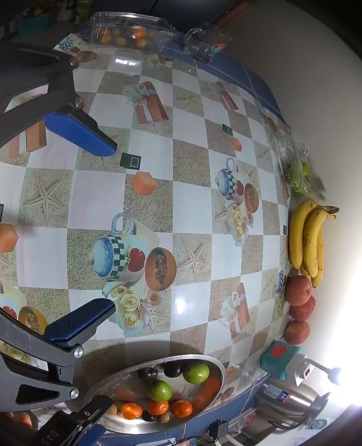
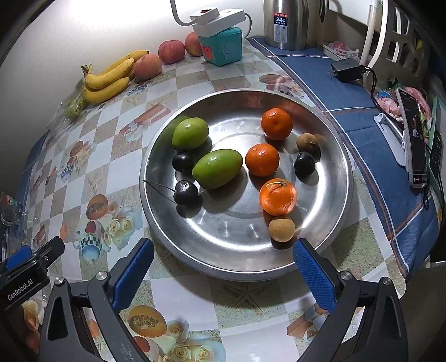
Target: Organize fruits
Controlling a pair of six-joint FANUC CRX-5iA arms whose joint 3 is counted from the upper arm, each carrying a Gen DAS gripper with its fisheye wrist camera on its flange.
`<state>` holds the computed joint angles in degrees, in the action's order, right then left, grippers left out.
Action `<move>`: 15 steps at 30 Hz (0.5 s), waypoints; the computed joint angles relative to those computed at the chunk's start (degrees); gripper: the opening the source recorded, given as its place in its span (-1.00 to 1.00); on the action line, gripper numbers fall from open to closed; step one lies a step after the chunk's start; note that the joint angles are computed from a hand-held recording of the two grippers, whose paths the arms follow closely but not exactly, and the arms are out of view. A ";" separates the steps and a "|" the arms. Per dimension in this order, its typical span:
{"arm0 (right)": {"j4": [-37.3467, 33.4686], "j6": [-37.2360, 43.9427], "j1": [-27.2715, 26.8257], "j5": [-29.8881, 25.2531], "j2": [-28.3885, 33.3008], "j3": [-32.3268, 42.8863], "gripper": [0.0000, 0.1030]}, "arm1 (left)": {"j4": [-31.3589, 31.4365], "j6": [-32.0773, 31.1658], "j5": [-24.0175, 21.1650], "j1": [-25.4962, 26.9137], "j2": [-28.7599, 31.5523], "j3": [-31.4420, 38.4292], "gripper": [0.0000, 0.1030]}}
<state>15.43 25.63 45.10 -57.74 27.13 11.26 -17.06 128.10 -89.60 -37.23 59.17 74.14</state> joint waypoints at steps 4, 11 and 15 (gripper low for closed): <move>-0.24 0.19 -0.02 -0.19 0.18 0.28 0.94 | -0.02 -0.08 0.07 -0.01 -0.06 -0.07 1.00; -0.52 0.33 -0.06 -0.38 0.36 0.57 0.94 | 0.06 -0.16 -0.35 0.09 0.14 0.36 1.00; -0.60 0.39 -0.07 -0.40 0.40 0.62 0.94 | -2.27 0.40 0.38 -0.63 -1.07 -1.09 1.00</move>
<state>14.84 26.02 45.02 -58.13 27.53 11.88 -19.33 128.50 -89.22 -37.85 58.10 73.05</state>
